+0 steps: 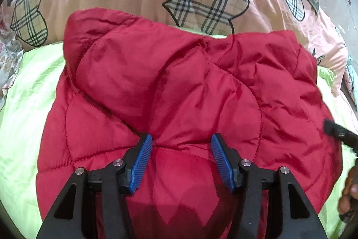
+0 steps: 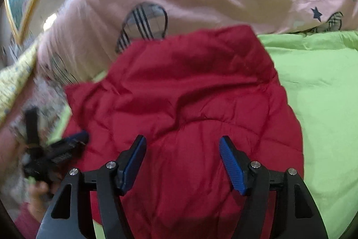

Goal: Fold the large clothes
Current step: 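Press the folded red jacket flat with both open tools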

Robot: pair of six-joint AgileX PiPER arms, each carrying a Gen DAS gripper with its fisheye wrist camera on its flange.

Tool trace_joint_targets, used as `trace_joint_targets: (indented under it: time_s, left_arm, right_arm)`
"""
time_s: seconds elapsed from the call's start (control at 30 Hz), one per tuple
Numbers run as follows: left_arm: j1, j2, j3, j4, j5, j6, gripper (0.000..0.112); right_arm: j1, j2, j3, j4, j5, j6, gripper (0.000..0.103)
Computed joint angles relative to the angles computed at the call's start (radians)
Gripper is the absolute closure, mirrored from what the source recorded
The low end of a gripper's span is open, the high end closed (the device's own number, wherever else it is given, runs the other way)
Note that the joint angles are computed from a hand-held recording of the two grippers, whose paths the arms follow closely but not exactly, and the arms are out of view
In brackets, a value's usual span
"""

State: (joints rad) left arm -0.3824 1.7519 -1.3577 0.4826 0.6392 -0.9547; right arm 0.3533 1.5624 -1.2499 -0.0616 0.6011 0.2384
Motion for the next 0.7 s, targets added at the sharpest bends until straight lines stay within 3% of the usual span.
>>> trace_joint_targets:
  time_s: [0.1, 0.23, 0.3, 0.47, 0.7]
  left_arm:
    - [-0.004, -0.073, 0.065, 0.003, -0.034, -0.014, 0.060]
    - [0.006, -0.216, 0.184, 0.042, -0.056, -0.070, 0.062]
    - [0.036, -0.236, 0.198, -0.011, -0.052, -0.016, 0.061]
    - [0.139, -0.150, 0.165, -0.222, -0.092, 0.160, 0.064]
    - [0.155, -0.074, 0.125, -0.243, -0.111, 0.178, 0.063]
  right_arm:
    - [0.010, 0.092, -0.070, -0.110, 0.035, 0.086, 0.034]
    - [-0.032, 0.149, -0.114, -0.059, 0.023, 0.077, 0.034]
    - [-0.030, 0.170, -0.136, -0.079, 0.025, 0.105, 0.034]
    - [-0.027, 0.204, -0.171, -0.082, 0.041, 0.128, 0.033]
    - [-0.050, 0.222, -0.172, -0.022, 0.011, 0.083, 0.033]
